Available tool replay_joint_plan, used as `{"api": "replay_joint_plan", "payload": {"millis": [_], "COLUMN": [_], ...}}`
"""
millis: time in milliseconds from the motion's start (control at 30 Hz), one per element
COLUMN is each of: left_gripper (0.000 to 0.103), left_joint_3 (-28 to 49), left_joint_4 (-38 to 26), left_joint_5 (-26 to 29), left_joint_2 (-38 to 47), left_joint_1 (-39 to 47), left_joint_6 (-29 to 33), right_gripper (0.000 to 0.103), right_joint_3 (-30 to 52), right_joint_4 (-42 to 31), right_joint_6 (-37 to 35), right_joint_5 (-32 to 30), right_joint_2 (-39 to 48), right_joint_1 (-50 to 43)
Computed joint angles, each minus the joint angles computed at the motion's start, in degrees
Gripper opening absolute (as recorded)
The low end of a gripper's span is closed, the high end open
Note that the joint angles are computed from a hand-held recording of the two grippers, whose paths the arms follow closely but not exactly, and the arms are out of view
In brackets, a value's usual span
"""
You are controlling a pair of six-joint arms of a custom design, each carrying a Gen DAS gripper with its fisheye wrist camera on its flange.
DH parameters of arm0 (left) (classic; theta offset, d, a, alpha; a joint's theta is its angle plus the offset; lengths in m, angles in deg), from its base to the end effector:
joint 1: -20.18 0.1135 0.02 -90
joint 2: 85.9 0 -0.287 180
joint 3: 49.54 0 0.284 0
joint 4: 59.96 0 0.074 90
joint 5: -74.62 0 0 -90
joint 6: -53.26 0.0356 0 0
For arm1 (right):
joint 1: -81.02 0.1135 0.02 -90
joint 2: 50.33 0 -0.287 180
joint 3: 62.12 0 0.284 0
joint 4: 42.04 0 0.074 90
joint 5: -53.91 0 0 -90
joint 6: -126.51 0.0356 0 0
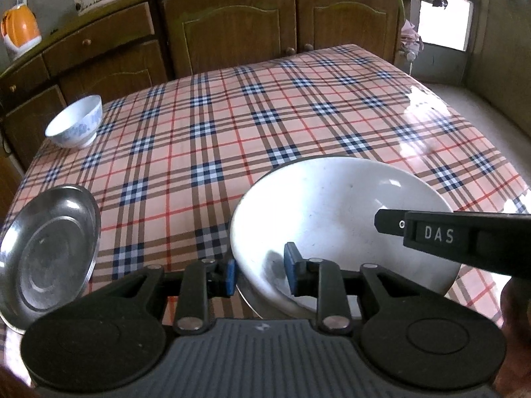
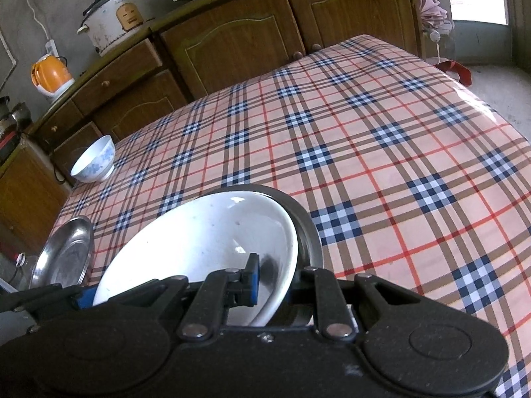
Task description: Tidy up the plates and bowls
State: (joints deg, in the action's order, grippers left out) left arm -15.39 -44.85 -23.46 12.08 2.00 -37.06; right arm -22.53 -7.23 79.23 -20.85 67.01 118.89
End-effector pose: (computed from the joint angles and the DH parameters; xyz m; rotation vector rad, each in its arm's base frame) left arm 0.2459 -0.0755 0.0607 0.3107 2.3899 0.0221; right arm 0.2358 0.1715 0.0171 0.2332 2.3123 0.4166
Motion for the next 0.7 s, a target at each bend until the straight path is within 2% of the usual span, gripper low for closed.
{"api": "replay_joint_plan", "payload": {"millis": [400, 533, 667, 700], "left_gripper": [0.033, 0.034, 0.036, 0.039], "left_joint_3": [-0.79, -0.79, -0.83, -0.82], "left_joint_4": [2.38, 2.40, 2.73, 2.69], "left_joint_5": [0.32, 0.11, -0.55, -0.33], "left_joint_2": [0.38, 0.43, 0.67, 0.63], "left_joint_1": [0.19, 0.08, -0.37, -0.16], "left_joint_6": [-0.05, 0.22, 0.77, 0.76], "right_gripper": [0.018, 0.013, 0.013, 0.013], "right_joint_3": [-0.32, -1.21, -0.93, -1.01], "right_joint_4": [4.02, 6.96, 6.18, 6.31], "right_joint_6": [1.36, 3.39, 2.82, 2.78], "right_joint_5": [-3.43, -5.35, -4.95, -5.07], "right_joint_2": [2.40, 3.42, 3.21, 3.22], "right_joint_1": [-1.63, -2.94, -2.79, -2.87]}}
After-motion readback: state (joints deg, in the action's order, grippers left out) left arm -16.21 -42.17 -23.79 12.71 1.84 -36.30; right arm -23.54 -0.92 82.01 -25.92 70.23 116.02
